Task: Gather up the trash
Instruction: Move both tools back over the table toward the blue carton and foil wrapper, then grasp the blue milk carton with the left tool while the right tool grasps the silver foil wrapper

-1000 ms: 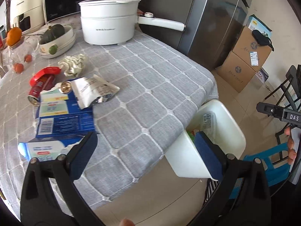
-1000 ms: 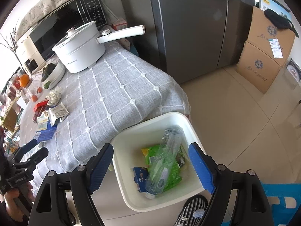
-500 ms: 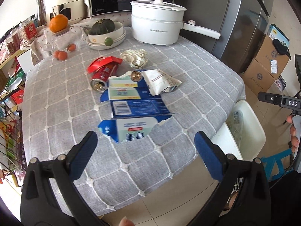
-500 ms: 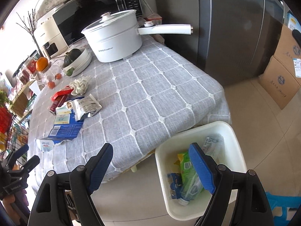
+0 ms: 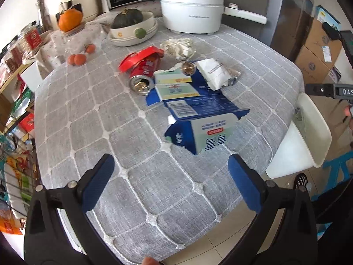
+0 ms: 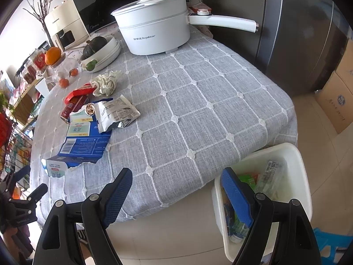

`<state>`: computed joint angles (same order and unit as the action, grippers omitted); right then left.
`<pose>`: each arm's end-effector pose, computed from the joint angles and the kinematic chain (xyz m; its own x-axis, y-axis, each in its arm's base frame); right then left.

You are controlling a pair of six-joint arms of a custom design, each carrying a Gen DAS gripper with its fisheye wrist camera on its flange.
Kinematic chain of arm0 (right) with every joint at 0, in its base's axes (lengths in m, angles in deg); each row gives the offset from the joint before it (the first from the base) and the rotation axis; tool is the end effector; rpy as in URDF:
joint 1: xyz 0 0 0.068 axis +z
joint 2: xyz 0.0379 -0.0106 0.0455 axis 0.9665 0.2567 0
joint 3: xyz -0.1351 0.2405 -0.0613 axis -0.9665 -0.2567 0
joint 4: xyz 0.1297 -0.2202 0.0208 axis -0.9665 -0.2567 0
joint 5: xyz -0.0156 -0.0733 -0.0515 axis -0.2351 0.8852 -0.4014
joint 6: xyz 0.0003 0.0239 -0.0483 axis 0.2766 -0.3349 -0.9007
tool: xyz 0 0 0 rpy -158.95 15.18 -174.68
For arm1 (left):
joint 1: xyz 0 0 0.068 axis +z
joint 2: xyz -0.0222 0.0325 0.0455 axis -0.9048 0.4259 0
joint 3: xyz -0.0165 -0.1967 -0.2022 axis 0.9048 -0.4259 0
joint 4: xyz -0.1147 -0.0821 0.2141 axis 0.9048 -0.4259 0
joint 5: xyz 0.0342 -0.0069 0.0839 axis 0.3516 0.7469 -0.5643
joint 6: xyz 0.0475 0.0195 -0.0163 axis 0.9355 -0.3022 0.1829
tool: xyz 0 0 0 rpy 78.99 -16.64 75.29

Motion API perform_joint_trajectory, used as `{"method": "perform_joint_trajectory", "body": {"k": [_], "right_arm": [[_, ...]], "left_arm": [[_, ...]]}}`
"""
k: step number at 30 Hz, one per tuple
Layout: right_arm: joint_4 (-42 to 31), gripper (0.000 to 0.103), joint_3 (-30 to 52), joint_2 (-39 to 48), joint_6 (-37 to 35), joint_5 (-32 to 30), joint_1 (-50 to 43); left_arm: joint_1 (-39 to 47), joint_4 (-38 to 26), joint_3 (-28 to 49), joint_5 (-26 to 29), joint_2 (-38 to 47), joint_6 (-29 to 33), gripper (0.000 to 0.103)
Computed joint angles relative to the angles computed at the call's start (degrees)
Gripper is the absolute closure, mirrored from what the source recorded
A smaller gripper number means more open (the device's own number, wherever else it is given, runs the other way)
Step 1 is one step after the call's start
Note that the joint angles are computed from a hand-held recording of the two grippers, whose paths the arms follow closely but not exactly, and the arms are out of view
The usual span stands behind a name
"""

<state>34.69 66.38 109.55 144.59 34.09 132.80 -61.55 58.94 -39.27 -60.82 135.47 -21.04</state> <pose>0.1582 0.2233 0.1297 -0.8545 0.2509 -0.4548 0.2272 0.9679 0.1072 0.2063 0.0017 0.0917 -0.6988 0.4543 -0.5526 0.5186 0.8538 0.0459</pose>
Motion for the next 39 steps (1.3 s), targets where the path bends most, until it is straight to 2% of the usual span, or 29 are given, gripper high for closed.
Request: {"method": "perform_joint_trajectory", "body": {"k": [5, 11, 13, 15, 16, 18, 20, 22, 28, 33, 35, 39], "right_arm": [[1.6, 0.018, 2.0, 2.7, -1.1, -1.4, -0.9], [2.3, 0.018, 3.5, 4.6, -2.0, -2.4, -1.3], [2.4, 0.018, 3.4, 4.7, -2.1, -2.6, -1.5], [2.4, 0.018, 3.2, 4.6, -2.2, -2.7, -1.7], [2.3, 0.018, 3.1, 4.6, -2.3, -2.7, -1.9], [2.3, 0.019, 2.9, 4.5, -2.8, -2.8, -2.3], [2.6, 0.018, 2.8, 4.5, -3.3, -2.8, -2.9], [2.8, 0.018, 2.9, 4.7, -3.9, -2.8, -3.4], [4.6, 0.018, 4.3, 6.4, -4.9, -3.5, -4.7], [9.0, 0.018, 6.7, 9.4, -7.0, -5.3, -5.4], [12.4, 0.018, 7.5, 11.0, -8.0, -6.4, -6.0], [20.3, 0.018, 9.5, 16.2, -9.0, -9.0, -7.7]], "left_arm": [[-11.1, 10.1, -3.3, -10.0, 2.5, 0.6, 0.001], [-22.1, 14.5, -2.4, -17.6, 5.6, -2.3, 0.002], [-24.0, 14.3, -1.1, -19.1, 7.6, -3.0, 0.009], [-24.7, 13.4, 0.3, -19.7, 9.1, -3.8, 0.034], [-24.5, 12.5, 1.0, -19.4, 9.7, -4.2, 0.041], [-23.5, 11.2, 1.5, -17.6, 9.7, -5.0, 0.057], [-21.6, 9.7, 1.5, -14.4, 7.8, -5.9, 0.068], [-19.2, 6.9, 2.0, -10.5, 5.2, -7.6, 0.074], [-8.1, -1.7, 3.0, 3.2, -3.5, -11.0, 0.078], [4.4, -10.2, 5.3, 17.3, -7.7, -12.0, 0.079], [8.7, -12.7, 6.2, 21.0, -7.7, -11.5, 0.080], [14.0, -15.4, 7.6, 24.9, -6.5, -10.8, 0.080]]}}
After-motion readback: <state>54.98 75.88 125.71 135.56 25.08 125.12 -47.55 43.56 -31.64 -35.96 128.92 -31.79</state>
